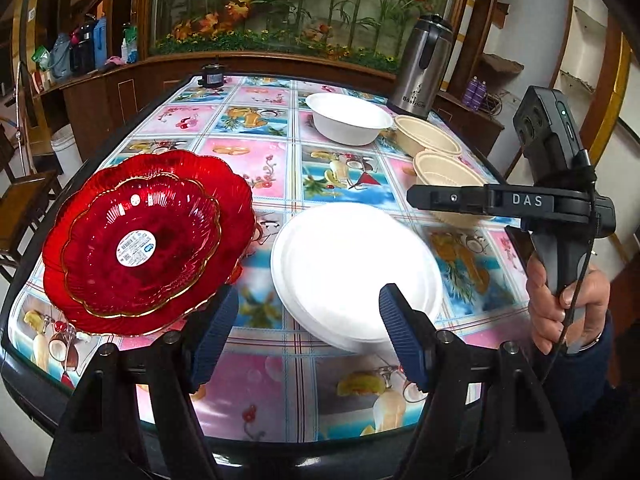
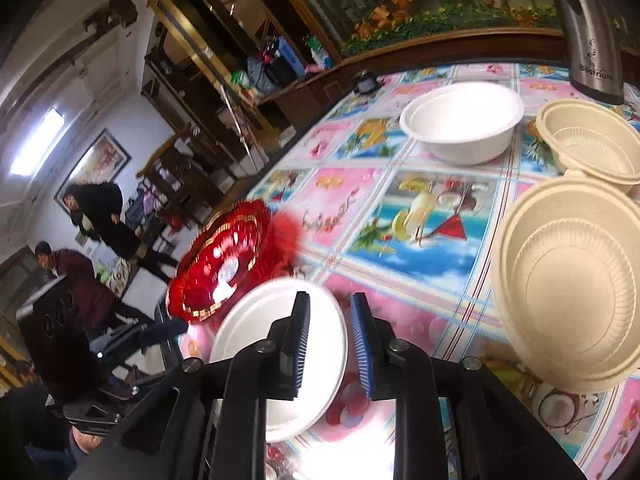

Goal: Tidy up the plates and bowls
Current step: 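Grasp the rim of the white plate with the left gripper, then carry the white plate and lower it onto the red plate stack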

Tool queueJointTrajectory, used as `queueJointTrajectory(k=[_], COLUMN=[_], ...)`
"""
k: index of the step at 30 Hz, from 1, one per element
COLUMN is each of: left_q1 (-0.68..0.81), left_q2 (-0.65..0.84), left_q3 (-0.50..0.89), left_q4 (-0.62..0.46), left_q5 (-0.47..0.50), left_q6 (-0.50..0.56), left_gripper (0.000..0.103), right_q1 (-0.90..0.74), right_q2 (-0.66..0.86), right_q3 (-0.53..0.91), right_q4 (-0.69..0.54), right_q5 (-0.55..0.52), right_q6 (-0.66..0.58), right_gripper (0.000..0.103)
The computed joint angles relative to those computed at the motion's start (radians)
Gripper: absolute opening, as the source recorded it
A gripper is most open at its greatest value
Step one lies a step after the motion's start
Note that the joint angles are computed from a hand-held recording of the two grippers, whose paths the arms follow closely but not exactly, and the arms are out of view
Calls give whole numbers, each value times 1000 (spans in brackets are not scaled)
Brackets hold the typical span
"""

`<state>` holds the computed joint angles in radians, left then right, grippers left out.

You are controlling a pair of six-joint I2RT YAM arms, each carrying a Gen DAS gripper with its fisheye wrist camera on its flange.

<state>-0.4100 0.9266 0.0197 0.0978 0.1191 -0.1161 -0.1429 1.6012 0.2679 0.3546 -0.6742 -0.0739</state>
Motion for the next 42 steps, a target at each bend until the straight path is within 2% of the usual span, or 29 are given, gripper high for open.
queueJointTrajectory(k=[6,12,15,16,19,21,27,33,42], left_q1=[-4,20,35,29,0,-32,-87,-72,-2], left_q2=[116,267,394,436,505,509,433,388,189], left_q3=[-6,3,15,17,23,26,31,36,28], left_q4=[96,206,305,346,414,424,370,327,170], left_q5=[15,51,74,72,57,22,-52,-49,-17], left_q6=[0,0,-4,-9,-26,-40,-50,-31,17], left_gripper=[48,47,47,47,28,28,28,28,28], right_q1=[13,9,51,59,77,61,19,0,0], right_q2=[43,75,106,121,144,146,132,127,70], right_q3=[-18,-24,-19,-11,-15,-20,-21,-11,-30], right_q4=[20,24,43,41,71,78,66,46,33], right_q5=[12,0,47,55,73,53,18,-23,-89], right_q6=[-35,-63,-49,-48,-29,-33,-37,-47,-40], right_gripper=[27,27,22,12,8,8,8,8,8])
